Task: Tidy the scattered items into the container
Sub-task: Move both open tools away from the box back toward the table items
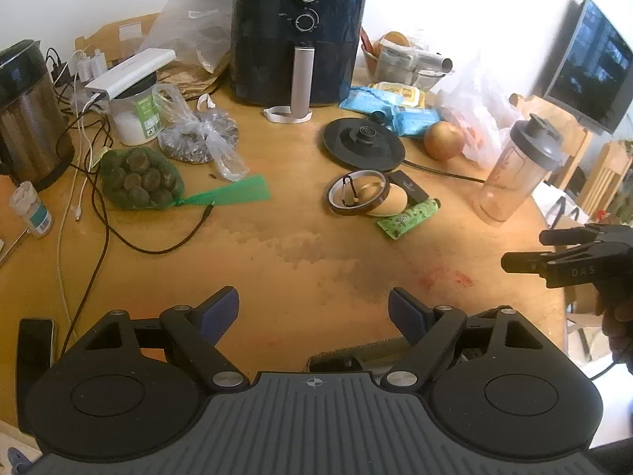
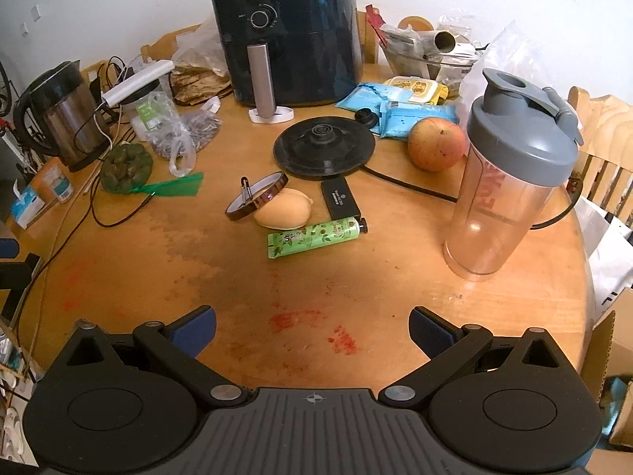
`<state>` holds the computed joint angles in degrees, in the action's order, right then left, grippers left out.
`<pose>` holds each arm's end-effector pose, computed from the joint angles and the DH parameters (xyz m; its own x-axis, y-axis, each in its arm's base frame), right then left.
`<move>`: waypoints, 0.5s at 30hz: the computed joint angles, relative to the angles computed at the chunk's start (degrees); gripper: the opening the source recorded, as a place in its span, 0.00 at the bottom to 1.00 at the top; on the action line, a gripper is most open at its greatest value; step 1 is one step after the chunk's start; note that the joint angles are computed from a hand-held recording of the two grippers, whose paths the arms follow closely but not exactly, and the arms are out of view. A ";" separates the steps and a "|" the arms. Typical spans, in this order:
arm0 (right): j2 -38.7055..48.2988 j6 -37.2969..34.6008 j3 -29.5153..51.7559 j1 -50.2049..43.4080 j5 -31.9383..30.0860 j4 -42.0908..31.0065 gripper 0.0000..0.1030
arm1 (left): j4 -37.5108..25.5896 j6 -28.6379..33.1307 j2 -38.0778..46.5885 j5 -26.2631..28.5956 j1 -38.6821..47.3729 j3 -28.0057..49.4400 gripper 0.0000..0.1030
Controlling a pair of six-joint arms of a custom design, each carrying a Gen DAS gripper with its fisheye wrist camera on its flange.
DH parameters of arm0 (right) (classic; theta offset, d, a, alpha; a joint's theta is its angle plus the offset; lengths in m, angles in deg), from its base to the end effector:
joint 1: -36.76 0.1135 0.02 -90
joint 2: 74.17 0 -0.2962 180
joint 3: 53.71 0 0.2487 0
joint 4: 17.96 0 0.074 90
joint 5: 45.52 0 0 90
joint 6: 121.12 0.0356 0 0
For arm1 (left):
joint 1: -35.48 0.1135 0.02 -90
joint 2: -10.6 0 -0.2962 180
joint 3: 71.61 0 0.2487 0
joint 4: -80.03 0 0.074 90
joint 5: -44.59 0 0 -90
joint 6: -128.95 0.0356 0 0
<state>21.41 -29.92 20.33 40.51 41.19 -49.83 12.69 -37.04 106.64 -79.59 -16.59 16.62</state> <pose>0.3446 0.0246 0.2290 -0.8031 -0.0317 -0.5950 -0.0826 0.9949 0.0586 0.2150 -0.2433 0.2743 -0.6911 -0.4190 -0.5889 -0.4399 0.8903 -0.1172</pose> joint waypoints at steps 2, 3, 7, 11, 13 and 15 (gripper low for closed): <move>0.96 -0.23 0.52 -0.21 0.28 0.29 1.00 | 0.85 1.10 0.18 0.68 0.65 0.01 0.81; 1.47 -0.35 0.80 -0.32 0.45 0.49 1.00 | 1.31 1.60 0.22 1.06 0.92 -0.04 0.81; 3.50 -0.54 1.80 -0.69 1.10 2.12 1.00 | 2.87 3.38 0.24 2.22 1.68 -0.31 0.81; 6.07 -0.63 3.01 -1.04 1.95 3.75 1.00 | 4.28 4.38 0.36 3.65 2.45 -0.78 0.81; 7.71 -0.74 4.19 -1.19 1.94 3.75 1.00 | 4.74 4.35 0.23 4.00 2.75 -1.11 0.81; 9.02 -1.24 5.09 -1.24 1.81 3.79 1.00 | 5.32 4.05 -0.10 4.22 2.97 -1.64 0.81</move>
<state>30.44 -31.16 25.42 39.27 42.99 -46.05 18.01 -32.99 106.54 -75.36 -13.62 14.98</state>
